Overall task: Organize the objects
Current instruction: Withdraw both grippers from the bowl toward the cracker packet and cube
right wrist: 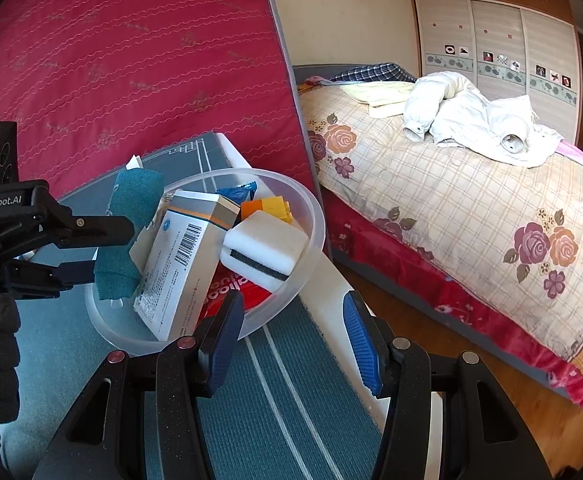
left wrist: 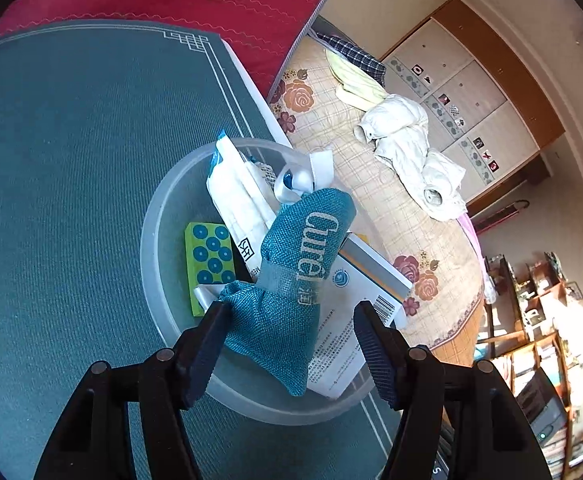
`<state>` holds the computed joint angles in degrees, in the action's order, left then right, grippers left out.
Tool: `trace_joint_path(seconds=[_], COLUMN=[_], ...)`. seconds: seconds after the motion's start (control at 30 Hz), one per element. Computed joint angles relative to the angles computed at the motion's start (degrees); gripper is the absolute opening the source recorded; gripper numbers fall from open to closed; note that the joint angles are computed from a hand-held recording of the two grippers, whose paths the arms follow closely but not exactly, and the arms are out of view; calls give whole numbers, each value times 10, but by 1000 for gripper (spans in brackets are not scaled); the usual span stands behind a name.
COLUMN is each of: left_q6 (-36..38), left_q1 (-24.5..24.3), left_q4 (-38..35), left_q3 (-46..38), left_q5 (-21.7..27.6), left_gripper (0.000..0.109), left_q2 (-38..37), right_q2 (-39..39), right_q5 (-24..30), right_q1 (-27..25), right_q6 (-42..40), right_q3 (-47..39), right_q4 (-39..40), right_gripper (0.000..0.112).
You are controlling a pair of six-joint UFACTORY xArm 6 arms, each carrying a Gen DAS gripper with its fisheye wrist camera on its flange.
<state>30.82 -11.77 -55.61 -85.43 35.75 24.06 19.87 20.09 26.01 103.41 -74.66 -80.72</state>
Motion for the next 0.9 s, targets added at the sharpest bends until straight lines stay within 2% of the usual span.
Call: trace_joint_path(seconds=[0.07,0.2,0.33,0.43,0.53,0.6,0.67,0.8,0.9], left_q6=[17,78,115,52,-55,-60,-62,-60,-8], left_q1=[-4,-25,-34,-41,-47,-48,-48,-46,-47], left_q4=[-3,-19,-21,68,211,229,233,225,165], left_q3=[15,55,60,62,65,65,68,63,72], left_q5=[-29,-129,-166,-192,-228,-245,-259,-256,-253], left_gripper=[68,74,74,74,74,75,75,75,76], left_q2=[-14,-50,-53,-40,-17,-8,-7,-6,-18], right_q2=[-1,-1,0,-1,-1,-1,-1,1,0], right_q5=[-2,-3,-5,-3,-4,-4,-3,-1,2], right_q1=[-1,-2,-1,-1,-1,-1,-1,1,2], right_q6=[3,1,1,3,2,3,4,3,5], right_q3=[0,1,2,2,2,2,2,-2,-2], right_q4=[-1,1,-1,-3,-2,-3,-4,-3,-4], right_gripper=[53,53,53,53,53,53,53,53,53])
